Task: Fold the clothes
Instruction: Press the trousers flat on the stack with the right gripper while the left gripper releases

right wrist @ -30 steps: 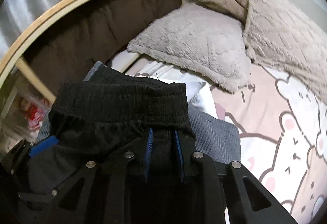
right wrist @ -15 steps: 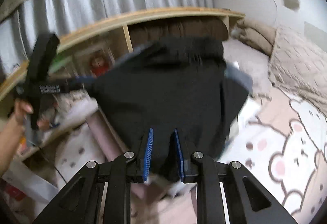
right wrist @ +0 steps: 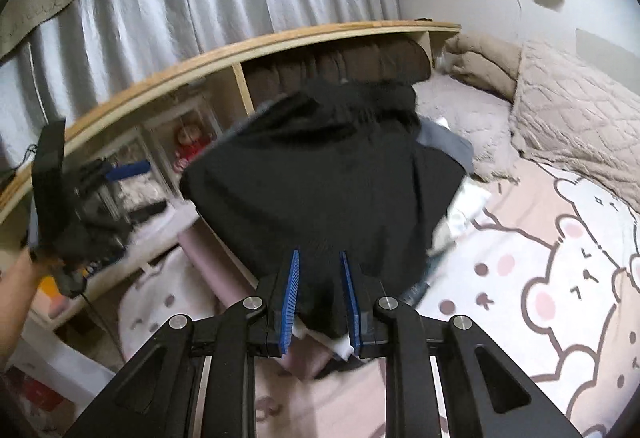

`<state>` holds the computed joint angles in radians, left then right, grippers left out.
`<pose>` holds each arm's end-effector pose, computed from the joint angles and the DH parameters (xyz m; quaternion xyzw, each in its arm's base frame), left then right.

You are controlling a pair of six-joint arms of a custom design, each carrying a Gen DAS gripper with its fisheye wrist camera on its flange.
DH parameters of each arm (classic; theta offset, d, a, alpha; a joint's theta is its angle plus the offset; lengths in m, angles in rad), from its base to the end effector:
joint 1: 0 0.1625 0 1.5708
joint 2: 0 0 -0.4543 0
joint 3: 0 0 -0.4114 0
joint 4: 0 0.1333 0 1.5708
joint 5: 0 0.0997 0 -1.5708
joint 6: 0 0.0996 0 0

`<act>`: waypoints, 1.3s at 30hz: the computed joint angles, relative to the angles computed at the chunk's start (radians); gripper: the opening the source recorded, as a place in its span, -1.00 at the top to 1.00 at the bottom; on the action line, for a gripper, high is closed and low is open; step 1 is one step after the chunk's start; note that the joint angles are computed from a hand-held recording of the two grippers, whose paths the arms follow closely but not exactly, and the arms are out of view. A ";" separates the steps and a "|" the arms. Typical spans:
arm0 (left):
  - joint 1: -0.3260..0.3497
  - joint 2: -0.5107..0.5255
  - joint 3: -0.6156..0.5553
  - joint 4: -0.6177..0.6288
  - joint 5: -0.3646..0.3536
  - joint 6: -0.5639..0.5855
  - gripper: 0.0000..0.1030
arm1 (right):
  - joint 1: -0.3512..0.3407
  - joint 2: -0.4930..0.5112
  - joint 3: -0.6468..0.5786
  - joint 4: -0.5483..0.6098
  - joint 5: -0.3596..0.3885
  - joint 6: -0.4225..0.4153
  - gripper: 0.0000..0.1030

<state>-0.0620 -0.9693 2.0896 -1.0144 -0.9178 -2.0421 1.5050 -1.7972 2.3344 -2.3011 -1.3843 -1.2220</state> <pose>-0.3583 -0.1719 0.0759 0.1048 0.6686 -0.3925 0.6229 0.1272 -0.3773 0.3178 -0.5490 0.8251 -0.1324 0.0165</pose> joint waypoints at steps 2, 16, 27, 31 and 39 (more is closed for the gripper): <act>0.026 0.034 -0.012 0.027 0.022 0.023 -0.08 | 0.028 0.018 0.010 -0.033 -0.014 0.023 0.61; 0.104 0.108 -0.064 0.228 0.103 -0.048 0.53 | 0.048 0.149 0.015 -0.137 -0.099 0.109 0.61; 0.065 0.234 0.006 0.378 -0.045 0.460 0.46 | 0.053 0.172 0.015 -0.152 -0.115 0.106 0.62; 0.065 0.143 -0.012 0.402 -0.160 0.311 0.46 | 0.048 0.163 0.002 -0.116 -0.115 0.120 0.61; 0.142 -0.086 -0.193 0.229 0.111 -0.086 -0.05 | -0.024 0.029 -0.016 0.109 -0.041 0.080 0.61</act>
